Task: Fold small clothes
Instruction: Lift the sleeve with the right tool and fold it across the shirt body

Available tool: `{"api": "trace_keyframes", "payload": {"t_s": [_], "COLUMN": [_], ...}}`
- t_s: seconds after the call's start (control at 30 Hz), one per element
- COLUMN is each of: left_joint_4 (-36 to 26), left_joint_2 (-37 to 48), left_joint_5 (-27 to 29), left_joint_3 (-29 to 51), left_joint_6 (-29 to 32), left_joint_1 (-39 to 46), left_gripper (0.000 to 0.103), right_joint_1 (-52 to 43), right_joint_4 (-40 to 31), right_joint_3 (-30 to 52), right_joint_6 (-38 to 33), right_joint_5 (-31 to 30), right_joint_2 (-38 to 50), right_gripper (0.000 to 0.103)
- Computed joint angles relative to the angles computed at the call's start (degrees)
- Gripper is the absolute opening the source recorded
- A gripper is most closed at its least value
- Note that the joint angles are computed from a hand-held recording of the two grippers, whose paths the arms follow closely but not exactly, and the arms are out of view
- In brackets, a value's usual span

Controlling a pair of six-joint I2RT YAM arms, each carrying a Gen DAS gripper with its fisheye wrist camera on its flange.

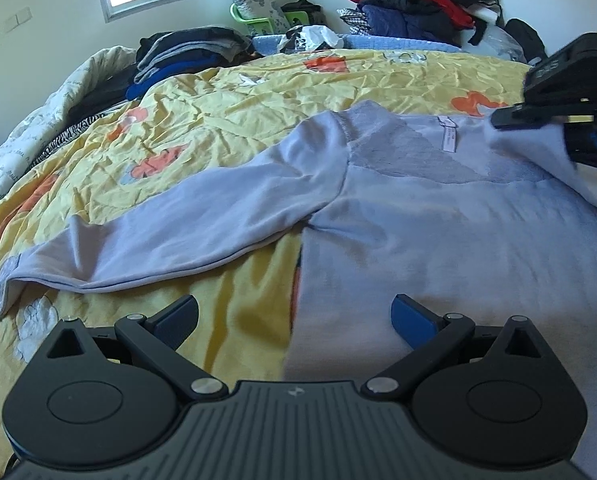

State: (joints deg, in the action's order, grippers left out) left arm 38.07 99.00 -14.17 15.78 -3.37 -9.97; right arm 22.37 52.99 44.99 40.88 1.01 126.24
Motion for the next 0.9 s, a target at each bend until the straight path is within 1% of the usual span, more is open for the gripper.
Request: {"api": "trace_keyframes", "payload": {"t_s": [0.1, 0.43, 0.57, 0.63, 0.67, 0.7, 0.73, 0.9], "left_joint_4": [0.1, 0.8, 0.4, 0.1, -0.1, -0.1, 0.0, 0.0], "left_joint_2": [-0.2, -0.5, -0.7, -1.1, -1.4, -1.6, -1.9, -1.9], "left_joint_5": [0.9, 2.8, 3.3, 3.8, 4.0, 4.2, 4.3, 5.4], "left_joint_3": [-0.2, -1.1, -1.2, -1.3, -1.3, -1.5, -1.6, -1.5], "left_joint_6": [0.4, 1.3, 1.5, 1.6, 1.8, 2.0, 2.2, 2.1], "left_joint_1": [1.4, 5.0, 6.3, 7.0, 7.3, 7.7, 8.0, 9.9], "left_gripper": [0.103, 0.103, 0.103, 0.103, 0.103, 0.103, 0.103, 0.103], "right_joint_1": [1.5, 7.5, 9.0, 9.2, 9.3, 9.3, 9.2, 9.2], "right_joint_4": [-3.9, -12.3, -17.6, -20.3, -22.6, -24.2, -24.7, -24.4], "right_joint_3": [3.9, 17.2, 24.2, 27.5, 29.4, 30.6, 31.0, 30.3], "right_joint_6": [-0.6, -2.3, -2.7, -3.9, -4.4, -4.5, -4.4, -3.7], "right_joint_5": [0.5, 3.3, 3.4, 2.1, 1.2, 0.6, -0.1, -1.2], "right_joint_2": [1.0, 6.2, 9.2, 10.9, 11.6, 12.1, 12.3, 11.4], "right_gripper": [0.009, 0.009, 0.009, 0.016, 0.017, 0.024, 0.027, 0.027]}}
